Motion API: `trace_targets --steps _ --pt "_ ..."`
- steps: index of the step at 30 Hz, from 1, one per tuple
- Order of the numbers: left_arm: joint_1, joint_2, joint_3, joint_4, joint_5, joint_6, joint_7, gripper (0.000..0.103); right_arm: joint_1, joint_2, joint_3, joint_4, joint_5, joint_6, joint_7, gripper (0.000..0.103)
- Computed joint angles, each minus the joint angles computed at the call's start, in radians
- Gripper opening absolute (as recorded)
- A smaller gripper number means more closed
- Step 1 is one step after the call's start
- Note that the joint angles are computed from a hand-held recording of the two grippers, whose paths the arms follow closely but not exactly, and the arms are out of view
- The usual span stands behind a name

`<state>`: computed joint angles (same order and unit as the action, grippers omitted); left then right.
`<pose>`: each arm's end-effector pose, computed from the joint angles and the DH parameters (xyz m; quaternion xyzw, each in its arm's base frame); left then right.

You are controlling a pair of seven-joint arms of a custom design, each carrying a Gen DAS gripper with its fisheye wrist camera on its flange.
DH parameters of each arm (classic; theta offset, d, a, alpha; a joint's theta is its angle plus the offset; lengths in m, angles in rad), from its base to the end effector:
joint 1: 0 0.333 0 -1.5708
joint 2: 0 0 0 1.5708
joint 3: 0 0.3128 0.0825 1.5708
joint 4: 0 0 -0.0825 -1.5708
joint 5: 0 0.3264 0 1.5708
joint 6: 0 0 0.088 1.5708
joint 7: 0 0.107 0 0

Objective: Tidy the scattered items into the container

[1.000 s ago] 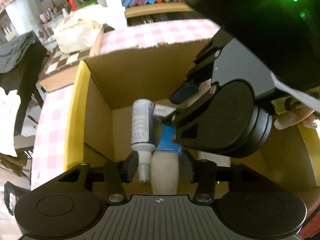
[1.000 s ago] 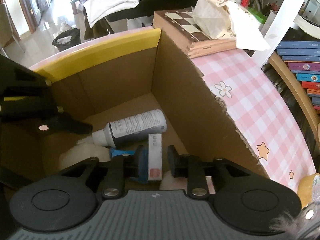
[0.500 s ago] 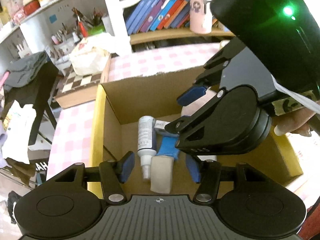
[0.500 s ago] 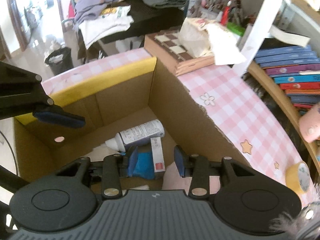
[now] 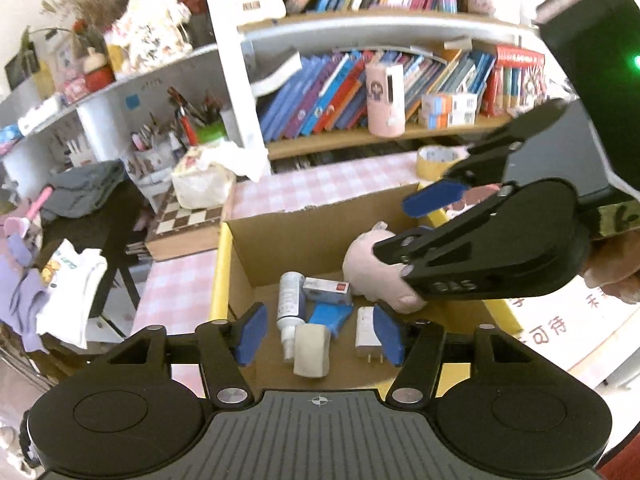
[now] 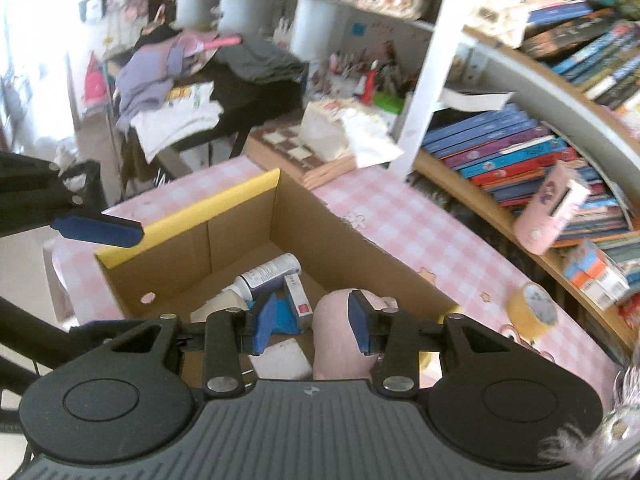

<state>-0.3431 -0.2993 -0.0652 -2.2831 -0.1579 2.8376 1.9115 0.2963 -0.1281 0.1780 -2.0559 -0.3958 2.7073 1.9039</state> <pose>0.4212 -0.1774 0.5960 -0.4141 0.8099 -0.3314 0.2504 0.4487 0.2514 0.5988 -0.7740 0.4900 -0.2814 0.2857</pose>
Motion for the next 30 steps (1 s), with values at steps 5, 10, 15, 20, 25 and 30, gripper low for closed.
trace_targets --steps 5,10,15,20,25,30 --pt "-0.012 -0.106 0.006 -0.106 0.01 0.04 -0.025 0.062 -0.04 -0.121 0.059 -0.109 -0.088 0.013 0.171 0.039" --pt "-0.035 -0.206 0.029 -0.193 0.037 0.061 -0.078 0.062 -0.099 -0.239 0.142 -0.209 -0.132 0.018 0.311 0.039" --pt "-0.015 -0.3 0.011 -0.276 0.099 0.086 -0.18 0.067 -0.168 -0.38 0.237 -0.315 -0.154 0.015 0.445 0.041" --pt "-0.003 -0.383 -0.014 -0.354 0.163 0.09 -0.283 0.07 -0.192 -0.526 0.299 -0.423 -0.101 -0.015 0.514 0.043" --pt "-0.02 -0.462 -0.019 -0.422 0.211 0.065 -0.369 0.072 -0.192 -0.65 0.349 -0.505 -0.023 -0.078 0.562 0.043" --pt "-0.036 -0.528 -0.028 -0.472 0.243 0.024 -0.439 0.072 -0.173 -0.746 0.394 -0.557 0.033 -0.157 0.593 0.044"
